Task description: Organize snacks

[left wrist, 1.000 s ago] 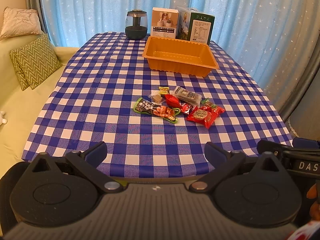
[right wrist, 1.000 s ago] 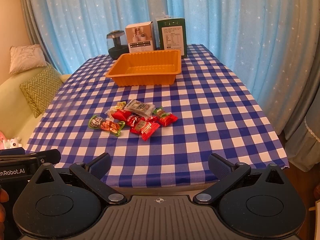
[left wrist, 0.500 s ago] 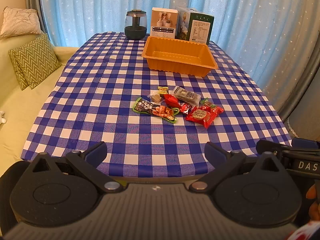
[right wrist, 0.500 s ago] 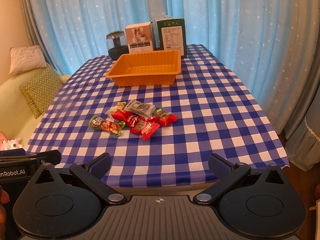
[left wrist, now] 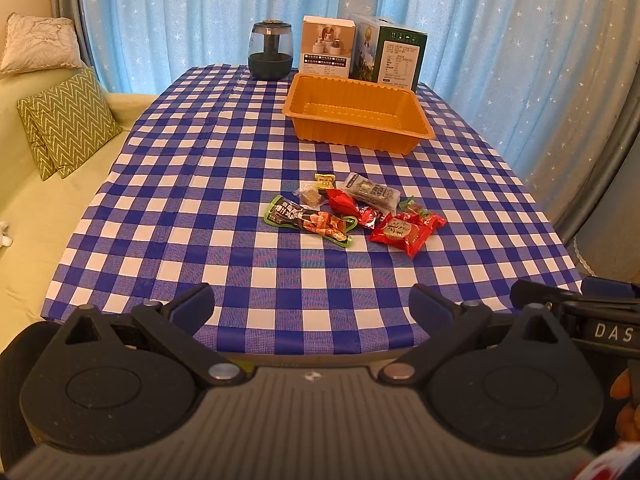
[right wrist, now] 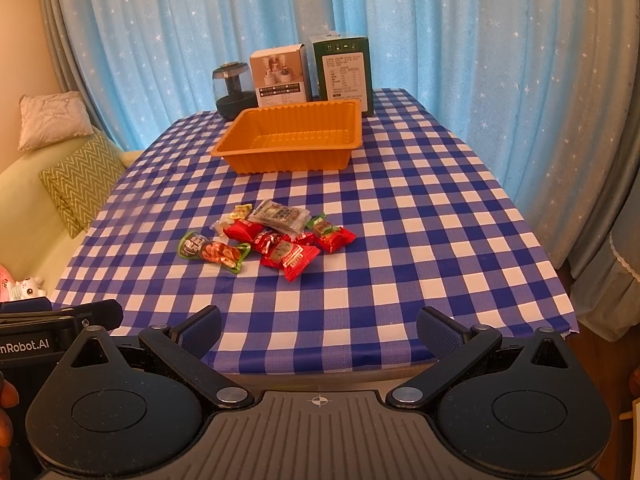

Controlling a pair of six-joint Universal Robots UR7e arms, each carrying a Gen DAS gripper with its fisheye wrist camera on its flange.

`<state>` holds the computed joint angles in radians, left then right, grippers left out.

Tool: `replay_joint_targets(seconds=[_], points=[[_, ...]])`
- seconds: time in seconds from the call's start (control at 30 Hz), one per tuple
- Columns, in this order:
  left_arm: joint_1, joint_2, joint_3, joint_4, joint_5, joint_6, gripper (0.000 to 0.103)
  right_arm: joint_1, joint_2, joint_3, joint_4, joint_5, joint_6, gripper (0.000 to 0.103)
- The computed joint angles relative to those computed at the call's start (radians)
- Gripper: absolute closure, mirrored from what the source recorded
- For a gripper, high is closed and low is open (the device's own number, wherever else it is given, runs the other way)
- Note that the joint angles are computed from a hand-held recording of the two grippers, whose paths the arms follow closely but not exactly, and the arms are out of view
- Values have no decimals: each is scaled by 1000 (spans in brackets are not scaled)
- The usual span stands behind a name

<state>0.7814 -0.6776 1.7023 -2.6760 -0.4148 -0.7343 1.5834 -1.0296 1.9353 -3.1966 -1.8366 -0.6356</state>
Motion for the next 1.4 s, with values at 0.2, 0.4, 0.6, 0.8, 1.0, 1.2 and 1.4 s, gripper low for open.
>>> replay_joint_targets(seconds=[0.2, 0.4, 0.6, 0.8, 1.0, 1.2, 1.4], points=[[0, 0, -1, 3, 0, -2, 0, 0, -2, -3, 6, 2, 1, 0], [0, 3, -3, -1, -1, 0, 0, -1, -1, -1, 3, 3, 1, 0], [0, 3, -3, -2, 0, 1, 0, 1, 0, -5, 6, 2, 3, 0], [-2, 5, -6, 3, -2, -4, 0, -3, -9, 8, 0, 5, 1, 0], [3, 19, -19, -22, -20, 6, 0, -10, -10, -2, 10, 12, -1, 0], [26, 20, -13, -93, -53, 53, 0, -17, 17, -13, -23, 26, -6, 0], [57, 31, -36, -132, -60, 120, 0, -17, 55, -46, -26, 42, -27, 0]])
